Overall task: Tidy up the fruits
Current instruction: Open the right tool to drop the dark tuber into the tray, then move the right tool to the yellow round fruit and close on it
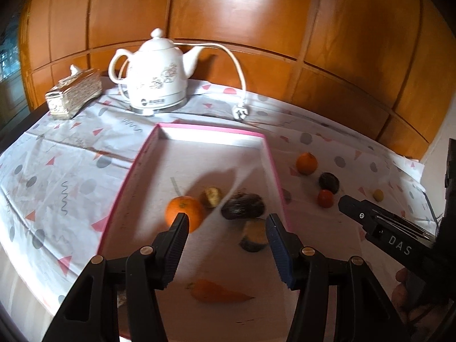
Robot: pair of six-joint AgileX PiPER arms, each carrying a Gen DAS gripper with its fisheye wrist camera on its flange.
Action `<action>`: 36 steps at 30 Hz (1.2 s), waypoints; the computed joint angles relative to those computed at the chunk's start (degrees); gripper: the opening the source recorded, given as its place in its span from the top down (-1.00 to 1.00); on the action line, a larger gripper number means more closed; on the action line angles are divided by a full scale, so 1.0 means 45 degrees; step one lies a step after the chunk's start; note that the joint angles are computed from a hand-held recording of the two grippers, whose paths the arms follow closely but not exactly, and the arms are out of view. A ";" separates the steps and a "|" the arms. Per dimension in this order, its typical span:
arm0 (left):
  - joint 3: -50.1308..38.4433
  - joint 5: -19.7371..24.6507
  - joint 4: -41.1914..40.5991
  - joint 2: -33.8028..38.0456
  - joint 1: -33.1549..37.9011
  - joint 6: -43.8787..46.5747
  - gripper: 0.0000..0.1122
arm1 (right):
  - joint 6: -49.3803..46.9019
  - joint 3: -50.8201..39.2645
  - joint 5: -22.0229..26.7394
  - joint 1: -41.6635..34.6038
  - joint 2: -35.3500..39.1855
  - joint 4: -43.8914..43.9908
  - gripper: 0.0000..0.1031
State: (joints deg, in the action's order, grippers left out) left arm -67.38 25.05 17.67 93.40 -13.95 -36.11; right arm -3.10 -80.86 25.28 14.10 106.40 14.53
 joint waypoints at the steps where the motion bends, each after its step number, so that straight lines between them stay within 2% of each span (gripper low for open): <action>1: -0.0069 0.0027 -0.0093 0.0036 -0.0055 0.0118 -0.01 | 0.0232 0.0134 -0.0098 -0.0146 -0.0049 -0.0192 0.07; 15: -0.2021 0.0593 -0.0983 0.1464 -0.1532 0.1579 -0.01 | 0.2130 0.1162 -0.0669 -0.2198 -0.0288 -0.1585 0.07; 24: -0.3718 0.1236 -0.1978 0.2854 -0.2049 0.2488 -0.01 | 0.2513 0.1177 -0.0671 -0.3500 -0.0130 -0.1702 0.07; 29: -0.4583 0.1572 -0.2413 0.3587 -0.2109 0.2860 -0.01 | 0.2755 0.0728 -0.0582 -0.4170 0.0198 -0.1801 0.07; 36: -0.5899 0.2234 -0.3203 0.4587 -0.2022 0.3404 -0.01 | 0.1773 -0.1472 0.0498 -0.4475 0.1620 -0.1008 0.07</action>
State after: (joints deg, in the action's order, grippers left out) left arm -93.92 35.10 3.25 114.04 -23.05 -20.79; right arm 4.88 -87.48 27.51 -6.04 113.69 9.99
